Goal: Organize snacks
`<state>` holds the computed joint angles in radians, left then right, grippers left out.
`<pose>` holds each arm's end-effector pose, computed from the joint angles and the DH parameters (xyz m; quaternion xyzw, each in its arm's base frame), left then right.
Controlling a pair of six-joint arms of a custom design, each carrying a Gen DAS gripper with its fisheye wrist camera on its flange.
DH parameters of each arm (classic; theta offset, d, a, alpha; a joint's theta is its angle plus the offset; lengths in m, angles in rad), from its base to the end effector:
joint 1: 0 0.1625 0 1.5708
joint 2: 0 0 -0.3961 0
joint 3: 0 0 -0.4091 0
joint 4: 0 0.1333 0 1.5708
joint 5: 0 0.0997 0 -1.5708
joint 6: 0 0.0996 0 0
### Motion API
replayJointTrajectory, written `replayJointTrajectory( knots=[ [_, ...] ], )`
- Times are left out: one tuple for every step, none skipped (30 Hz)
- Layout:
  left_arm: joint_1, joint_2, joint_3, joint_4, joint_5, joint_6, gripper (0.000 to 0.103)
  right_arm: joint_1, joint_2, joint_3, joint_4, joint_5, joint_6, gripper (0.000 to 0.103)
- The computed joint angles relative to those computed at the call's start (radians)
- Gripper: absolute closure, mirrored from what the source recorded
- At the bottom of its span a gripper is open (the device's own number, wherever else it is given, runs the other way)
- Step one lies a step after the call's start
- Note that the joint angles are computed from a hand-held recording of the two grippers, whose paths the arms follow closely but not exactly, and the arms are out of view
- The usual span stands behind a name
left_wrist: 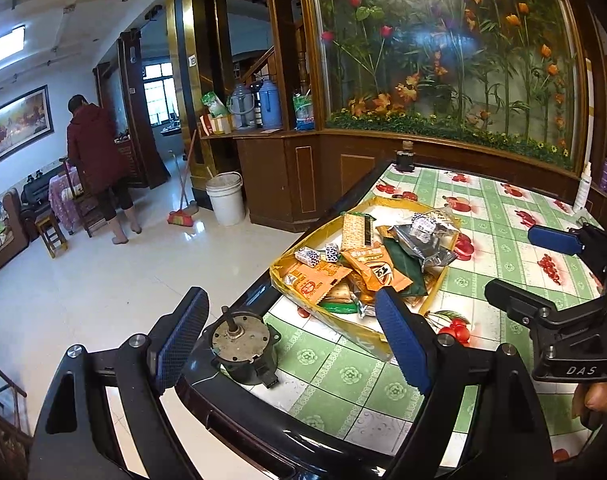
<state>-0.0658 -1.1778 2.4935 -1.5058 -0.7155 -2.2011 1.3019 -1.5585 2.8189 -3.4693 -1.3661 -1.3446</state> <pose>-0.2229 -0.1942 0.0223 0.0582 0.7474 -0.4982 0.4357 0.0768 -0.2992 0.1501 0.5114 -0.7948 0.2859 0.1582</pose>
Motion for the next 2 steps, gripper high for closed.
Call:
replayJointTrajectory(
  knots=[
    [0.000,-0.006,0.002,-0.003,-0.002,-0.003,0.017,0.000,0.000,-0.001,0.001,0.000,0.000,0.012],
    [0.001,-0.008,0.002,-0.002,-0.003,-0.005,0.017,-0.001,0.001,-0.001,0.002,0.000,0.001,0.012]
  ],
)
